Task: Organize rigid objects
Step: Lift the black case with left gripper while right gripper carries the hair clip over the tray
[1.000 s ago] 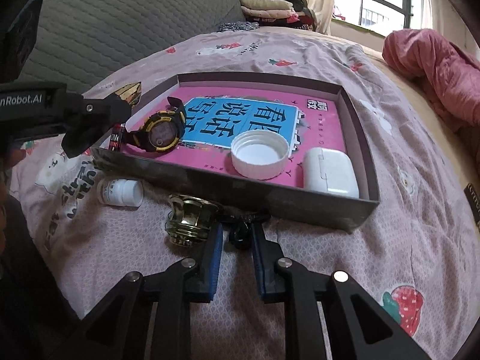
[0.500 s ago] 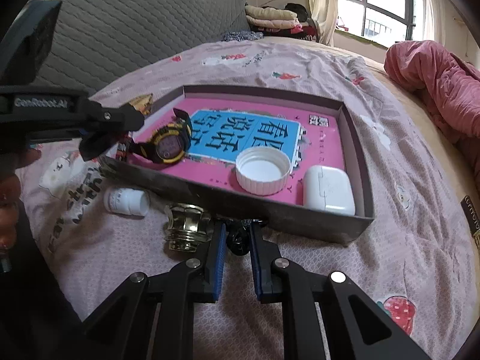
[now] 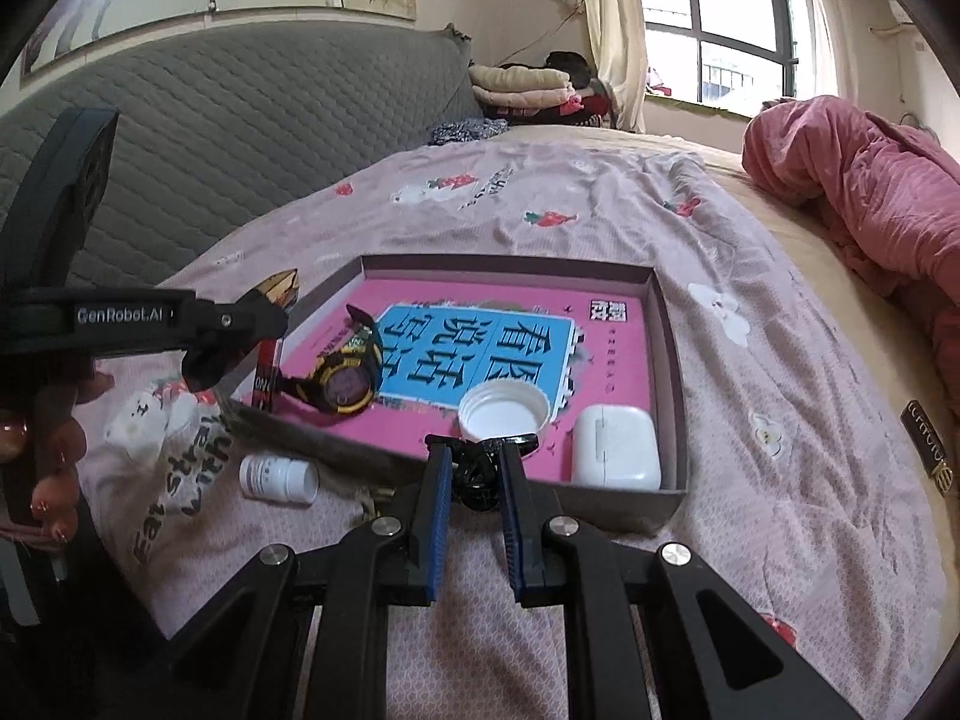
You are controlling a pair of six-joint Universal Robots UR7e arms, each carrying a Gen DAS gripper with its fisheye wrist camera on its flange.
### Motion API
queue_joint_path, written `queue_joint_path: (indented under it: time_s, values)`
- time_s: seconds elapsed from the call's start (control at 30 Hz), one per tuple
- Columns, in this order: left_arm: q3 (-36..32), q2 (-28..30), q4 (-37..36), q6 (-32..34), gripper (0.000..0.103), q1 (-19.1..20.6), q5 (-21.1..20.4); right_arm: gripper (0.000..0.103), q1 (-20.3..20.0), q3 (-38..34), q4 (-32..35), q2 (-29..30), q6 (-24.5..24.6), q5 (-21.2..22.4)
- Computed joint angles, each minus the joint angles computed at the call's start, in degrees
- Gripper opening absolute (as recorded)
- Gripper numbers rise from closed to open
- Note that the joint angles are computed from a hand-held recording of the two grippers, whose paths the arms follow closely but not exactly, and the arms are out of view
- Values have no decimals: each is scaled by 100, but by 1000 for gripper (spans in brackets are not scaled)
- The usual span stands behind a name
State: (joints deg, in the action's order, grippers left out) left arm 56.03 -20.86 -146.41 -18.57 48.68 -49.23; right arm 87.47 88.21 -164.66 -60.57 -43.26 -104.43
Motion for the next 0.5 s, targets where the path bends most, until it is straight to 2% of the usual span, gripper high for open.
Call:
queue_joint_path:
  time_s: [0.5]
  values:
    - [-190,153,175,-34,23,99,93,16,-79,-498,140,310,378,-122]
